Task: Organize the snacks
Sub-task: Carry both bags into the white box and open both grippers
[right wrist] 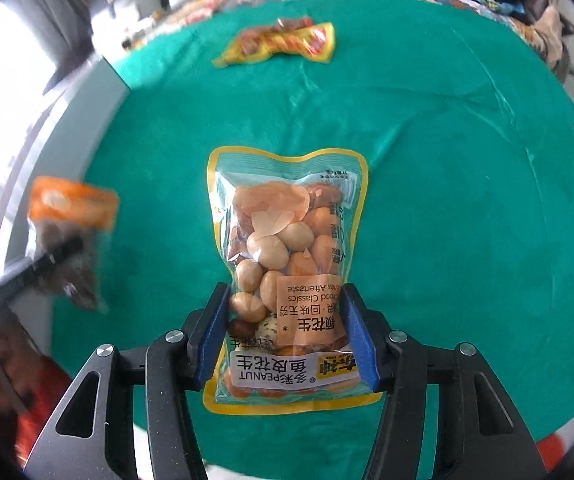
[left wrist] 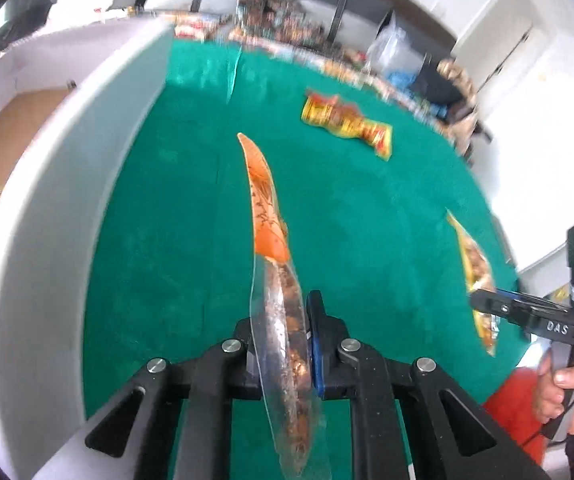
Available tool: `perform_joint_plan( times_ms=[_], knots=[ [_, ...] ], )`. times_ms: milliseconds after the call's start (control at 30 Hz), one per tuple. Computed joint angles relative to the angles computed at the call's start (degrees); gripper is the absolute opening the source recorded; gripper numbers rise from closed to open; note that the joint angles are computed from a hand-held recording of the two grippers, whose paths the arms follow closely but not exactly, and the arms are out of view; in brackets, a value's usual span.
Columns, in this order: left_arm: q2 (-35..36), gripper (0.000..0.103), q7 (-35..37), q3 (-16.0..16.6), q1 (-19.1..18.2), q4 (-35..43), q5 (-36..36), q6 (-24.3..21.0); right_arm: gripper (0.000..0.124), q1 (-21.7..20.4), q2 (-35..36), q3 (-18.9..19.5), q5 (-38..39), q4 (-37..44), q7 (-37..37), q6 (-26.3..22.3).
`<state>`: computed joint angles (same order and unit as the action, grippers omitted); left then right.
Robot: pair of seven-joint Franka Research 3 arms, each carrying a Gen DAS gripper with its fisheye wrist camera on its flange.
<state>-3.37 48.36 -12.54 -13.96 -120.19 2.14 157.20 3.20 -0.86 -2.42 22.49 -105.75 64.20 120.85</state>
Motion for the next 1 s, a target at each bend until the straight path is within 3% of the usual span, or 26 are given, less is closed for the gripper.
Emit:
perform_joint_plan(
  times_ms=[167,300,400,533,633,667,733,767,867,1000],
  knots=[
    [-3.48,0.015,-2.22,0.56,0.86,-2.53,2.2,-0.32,0.057,2.01,-0.85,1.42,6.38,3.4,-1.18,0.25],
    [-8.75,0.015,-1.8,2.08,-0.03,-6.98,-2.72,4.27,0.057,3.61,-1.92,2.03,11.68,4.32,-1.82,0.16],
    [-15.4,0.015,-2.97,2.68,1.06,-10.24,-1.22,5.71,0.058,5.01,-2.63,2.62,13.57,5.25,-1.32,-0.86],
    [-25.63,0.015,-6.24,2.87,6.57,-14.04,5.53,-1.35,0.058,8.08,-2.63,4.14,18.79,9.23,-3.04,-4.15],
    [-32.13,0.015,-8.86,2.79,11.91,-16.84,10.92,-11.06,0.058,11.44,-1.69,6.39,21.0,12.19,-3.74,-5.66],
    [-33.89,0.022,-9.63,3.12,13.4,-17.86,12.17,-14.5,0.059,12.84,-1.32,7.39,21.57,12.92,-3.77,-6.19],
    [-35.54,0.064,-10.88,3.6,15.41,-19.26,14.09,-18.94,0.066,15.26,-0.43,9.01,21.16,13.58,-3.04,-5.23],
    [-36.45,0.09,-11.69,3.65,16.33,-19.97,15.06,-21.03,0.073,16.77,0.24,10.09,20.65,13.77,-2.56,-4.0],
    [-40.57,0.094,-15.39,3.28,18.06,-23.73,17.88,-22.36,0.076,19.44,2.31,11.32,18.63,14.95,-1.84,-4.33],
    [-45.02,0.094,-18.81,4.3,16.6,-28.29,17.07,-19.65,0.076,19.86,-1.2,10.3,20.46,9.29,-5.84,0.55]
  ],
)
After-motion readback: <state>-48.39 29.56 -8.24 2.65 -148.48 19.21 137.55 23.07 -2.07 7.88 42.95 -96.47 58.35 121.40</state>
